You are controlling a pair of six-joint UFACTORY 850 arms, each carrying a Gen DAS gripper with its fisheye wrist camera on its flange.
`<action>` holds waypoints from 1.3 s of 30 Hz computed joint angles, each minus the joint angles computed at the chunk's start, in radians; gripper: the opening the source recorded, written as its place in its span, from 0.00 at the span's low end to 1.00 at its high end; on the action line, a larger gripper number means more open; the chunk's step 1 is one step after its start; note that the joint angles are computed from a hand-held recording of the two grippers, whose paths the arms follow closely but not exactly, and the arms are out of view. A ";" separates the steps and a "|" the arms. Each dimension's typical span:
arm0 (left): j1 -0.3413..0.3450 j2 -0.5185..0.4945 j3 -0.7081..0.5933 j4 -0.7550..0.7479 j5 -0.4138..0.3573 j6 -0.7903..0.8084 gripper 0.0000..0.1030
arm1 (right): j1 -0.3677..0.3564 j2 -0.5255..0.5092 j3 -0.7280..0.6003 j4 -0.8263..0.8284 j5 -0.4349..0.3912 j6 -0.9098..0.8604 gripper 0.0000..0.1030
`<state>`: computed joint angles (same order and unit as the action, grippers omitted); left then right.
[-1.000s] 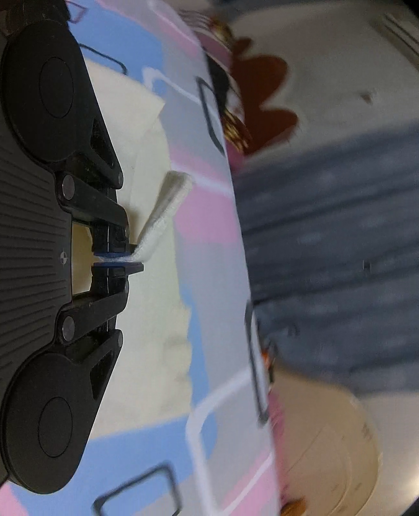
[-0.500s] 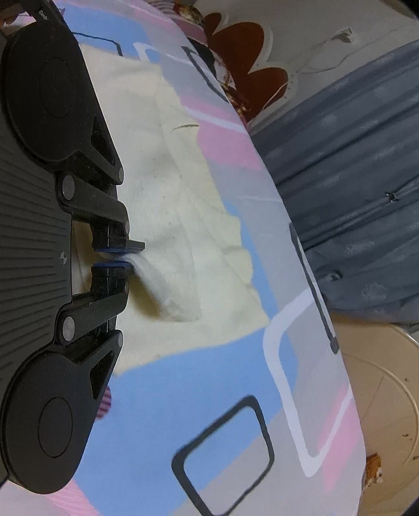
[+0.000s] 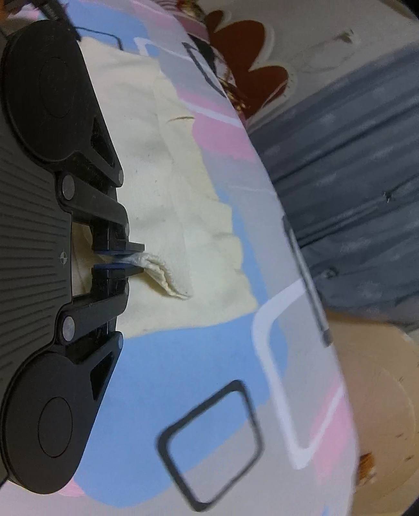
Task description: Fold small clothes
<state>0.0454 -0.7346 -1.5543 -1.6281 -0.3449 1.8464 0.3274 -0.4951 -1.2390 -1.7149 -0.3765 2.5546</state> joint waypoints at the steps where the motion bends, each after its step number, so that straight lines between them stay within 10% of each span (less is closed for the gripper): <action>1: 0.000 -0.001 -0.002 -0.002 0.003 -0.005 0.02 | 0.014 0.007 0.006 -0.001 -0.052 -0.013 0.03; 7: 0.008 -0.002 -0.017 0.048 -0.008 -0.082 0.02 | 0.022 -0.031 -0.042 0.267 -0.077 -0.354 0.03; 13: 0.006 -0.002 -0.053 0.148 -0.080 -0.182 0.09 | 0.035 -0.029 -0.028 0.274 -0.141 -0.334 0.05; 19: -0.028 -0.084 -0.185 0.372 -0.098 -0.449 0.20 | 0.044 -0.011 -0.026 0.189 -0.206 -0.243 0.48; 39: -0.069 -0.340 -0.573 0.624 -0.158 -0.792 0.19 | 0.004 -0.188 -0.228 0.297 -0.116 -0.611 0.47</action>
